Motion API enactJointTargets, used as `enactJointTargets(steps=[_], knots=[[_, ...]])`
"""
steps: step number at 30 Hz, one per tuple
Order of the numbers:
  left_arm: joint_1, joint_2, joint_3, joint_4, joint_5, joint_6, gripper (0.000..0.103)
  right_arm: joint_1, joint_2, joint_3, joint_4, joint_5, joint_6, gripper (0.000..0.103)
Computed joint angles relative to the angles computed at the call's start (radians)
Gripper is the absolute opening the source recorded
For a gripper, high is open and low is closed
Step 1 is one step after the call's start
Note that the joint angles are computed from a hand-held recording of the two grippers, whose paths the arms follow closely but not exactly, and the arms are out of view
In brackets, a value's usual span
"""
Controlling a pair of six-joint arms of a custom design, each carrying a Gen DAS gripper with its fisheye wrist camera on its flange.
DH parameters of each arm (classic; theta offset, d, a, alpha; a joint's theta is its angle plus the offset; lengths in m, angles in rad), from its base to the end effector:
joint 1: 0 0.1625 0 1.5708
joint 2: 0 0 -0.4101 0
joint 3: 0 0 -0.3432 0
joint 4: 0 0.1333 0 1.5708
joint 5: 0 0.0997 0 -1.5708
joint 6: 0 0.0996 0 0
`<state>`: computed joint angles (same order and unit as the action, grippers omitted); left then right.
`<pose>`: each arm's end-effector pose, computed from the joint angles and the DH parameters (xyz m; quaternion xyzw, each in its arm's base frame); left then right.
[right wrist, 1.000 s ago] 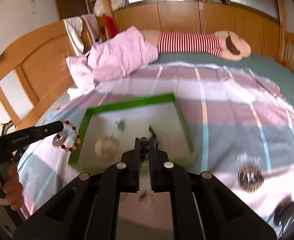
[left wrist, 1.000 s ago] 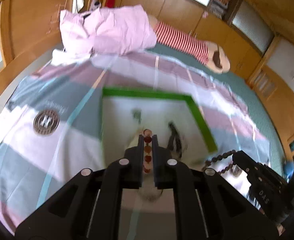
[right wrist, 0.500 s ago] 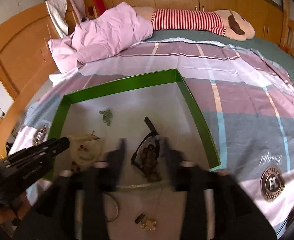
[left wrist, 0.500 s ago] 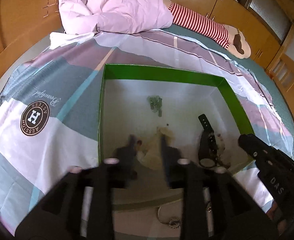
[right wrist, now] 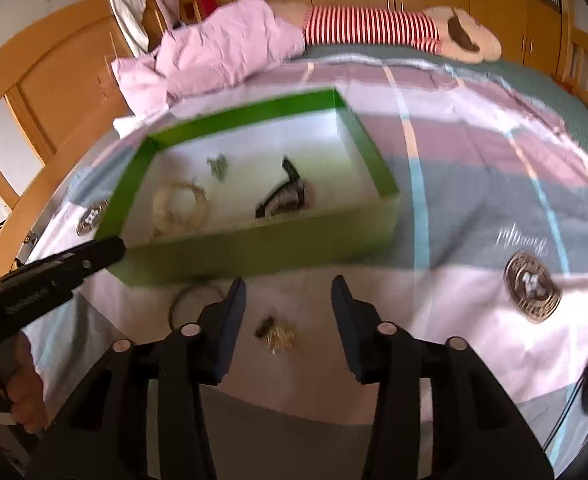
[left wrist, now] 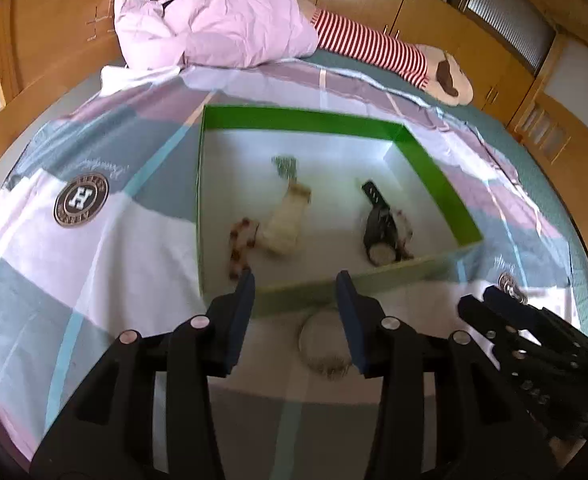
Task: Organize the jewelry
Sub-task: 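Open both tools to drop the bracelets into the green box, then grasp the gold flower charm with the right tool while the left tool approaches the silver bangle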
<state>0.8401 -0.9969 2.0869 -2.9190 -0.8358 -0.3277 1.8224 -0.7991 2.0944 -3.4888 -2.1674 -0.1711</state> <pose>-0.1824 -0.5034 0.1566 0.1399 0.9160 -0.2836 0.2469 0.2015 -0.4731 0.1174 0.1028 -0.9085 0.3038 0.2678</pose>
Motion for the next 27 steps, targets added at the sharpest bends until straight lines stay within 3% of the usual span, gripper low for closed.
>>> enactJointTargets(steps=[8,11,16,27], knots=[[0.005,0.012,0.001,0.030,-0.009,0.002,0.042,-0.021,0.051,-0.043,0.048,-0.021,0.015,0.035],[0.017,0.021,-0.011,0.060,-0.013,-0.011,0.043,-0.030,0.062,-0.068,0.124,-0.034,0.034,0.035],[0.041,0.027,-0.034,0.128,-0.021,-0.058,0.047,-0.030,0.022,-0.034,0.216,0.016,0.043,0.035],[0.071,0.058,-0.076,0.229,-0.069,-0.101,0.055,-0.026,-0.029,0.078,0.156,-0.019,-0.009,0.035]])
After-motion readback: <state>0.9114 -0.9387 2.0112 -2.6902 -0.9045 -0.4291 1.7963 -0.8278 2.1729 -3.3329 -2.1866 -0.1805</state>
